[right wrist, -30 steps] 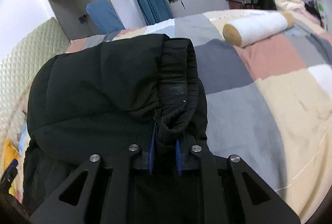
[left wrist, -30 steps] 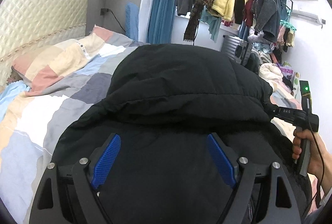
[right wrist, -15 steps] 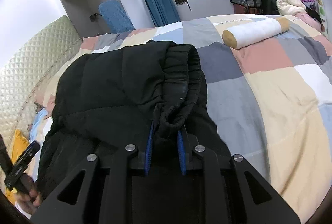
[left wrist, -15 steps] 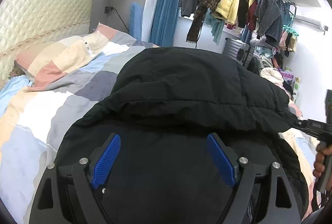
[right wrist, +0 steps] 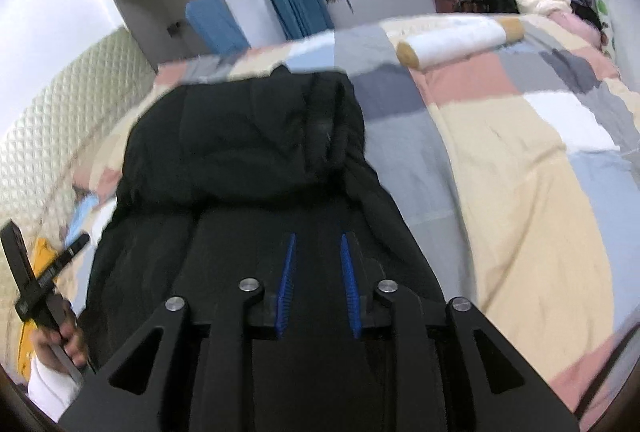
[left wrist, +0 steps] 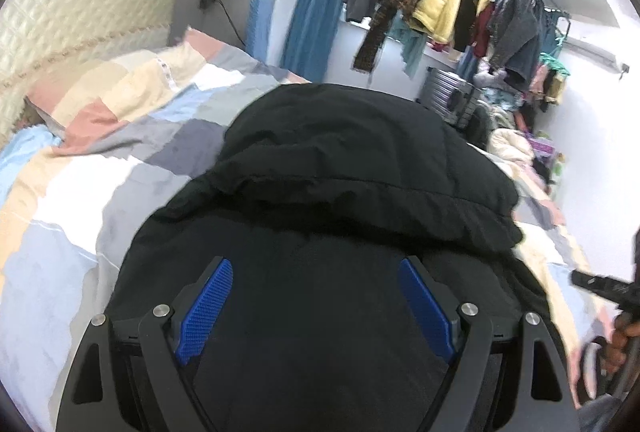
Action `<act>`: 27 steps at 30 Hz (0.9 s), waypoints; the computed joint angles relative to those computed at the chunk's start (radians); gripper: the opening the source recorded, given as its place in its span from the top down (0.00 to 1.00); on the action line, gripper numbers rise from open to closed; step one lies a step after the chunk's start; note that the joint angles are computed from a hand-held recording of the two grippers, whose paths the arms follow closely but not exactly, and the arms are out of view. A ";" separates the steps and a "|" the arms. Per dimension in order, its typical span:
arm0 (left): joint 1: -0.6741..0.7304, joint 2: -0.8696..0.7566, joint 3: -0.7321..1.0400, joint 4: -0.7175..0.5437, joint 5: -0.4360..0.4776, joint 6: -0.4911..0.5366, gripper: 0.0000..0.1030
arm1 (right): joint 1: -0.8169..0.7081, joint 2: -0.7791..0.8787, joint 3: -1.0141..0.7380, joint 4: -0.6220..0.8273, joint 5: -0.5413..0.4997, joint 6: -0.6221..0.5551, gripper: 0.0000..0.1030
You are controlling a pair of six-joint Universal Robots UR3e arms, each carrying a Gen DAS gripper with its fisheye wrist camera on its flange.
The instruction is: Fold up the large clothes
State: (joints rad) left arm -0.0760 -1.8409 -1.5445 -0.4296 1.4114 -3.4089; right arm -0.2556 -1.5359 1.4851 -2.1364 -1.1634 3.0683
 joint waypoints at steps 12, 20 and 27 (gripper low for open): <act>0.368 0.300 -0.092 -0.543 -0.349 0.139 0.17 | -0.246 -0.027 0.110 0.312 0.172 0.011 0.30; 0.580 0.290 -0.111 -0.885 -0.464 0.250 0.17 | -0.205 0.090 0.080 0.450 0.131 0.063 0.12; 0.526 0.173 -0.050 -0.967 -0.404 0.190 0.17 | -0.124 0.143 0.014 0.513 0.154 -0.007 0.03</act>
State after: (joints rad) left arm 0.4497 -1.6684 -1.5940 -1.3966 1.0072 -3.2185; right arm -0.3795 -1.3930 1.4994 -1.6230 -1.0098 3.0614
